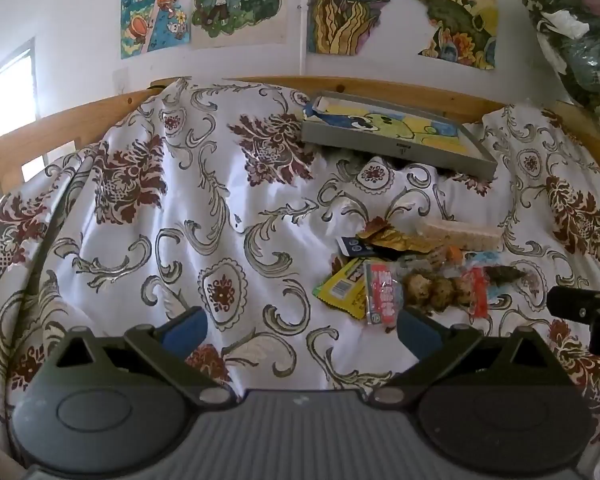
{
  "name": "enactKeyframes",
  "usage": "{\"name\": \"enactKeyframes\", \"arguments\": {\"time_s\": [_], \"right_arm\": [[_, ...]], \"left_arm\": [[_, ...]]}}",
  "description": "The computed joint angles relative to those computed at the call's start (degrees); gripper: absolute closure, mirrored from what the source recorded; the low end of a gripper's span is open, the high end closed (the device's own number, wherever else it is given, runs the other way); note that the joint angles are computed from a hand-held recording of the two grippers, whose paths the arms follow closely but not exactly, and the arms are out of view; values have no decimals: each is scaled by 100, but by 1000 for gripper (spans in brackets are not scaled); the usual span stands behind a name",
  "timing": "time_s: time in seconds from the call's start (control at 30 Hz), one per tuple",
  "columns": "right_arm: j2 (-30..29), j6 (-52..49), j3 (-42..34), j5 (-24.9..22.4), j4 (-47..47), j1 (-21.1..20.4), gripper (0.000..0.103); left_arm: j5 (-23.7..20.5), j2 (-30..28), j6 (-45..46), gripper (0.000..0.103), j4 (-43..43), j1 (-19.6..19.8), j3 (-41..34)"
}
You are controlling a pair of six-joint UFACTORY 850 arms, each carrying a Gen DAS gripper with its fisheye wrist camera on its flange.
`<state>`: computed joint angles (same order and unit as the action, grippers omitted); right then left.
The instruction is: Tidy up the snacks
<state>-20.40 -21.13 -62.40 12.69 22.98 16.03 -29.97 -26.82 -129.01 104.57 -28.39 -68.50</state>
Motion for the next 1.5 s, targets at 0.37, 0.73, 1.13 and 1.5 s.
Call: {"name": "enactKeyframes", "arguments": {"time_s": [0.37,0.73,1.13,1.5], "right_arm": [[17,-202,3,28,209,14,1],[13,-334,28,88,404,0,1],[18,-697,29,118,814,20,1],[14,-656,32,115,775,14,1]], "left_arm": [[-39,2,-13,0,29,-13,9],[-37,4,-10,0,27,-13,11],[-36,5,-10,0,23,-13,11],[-35,4,-4,0,21,-13,10]]}}
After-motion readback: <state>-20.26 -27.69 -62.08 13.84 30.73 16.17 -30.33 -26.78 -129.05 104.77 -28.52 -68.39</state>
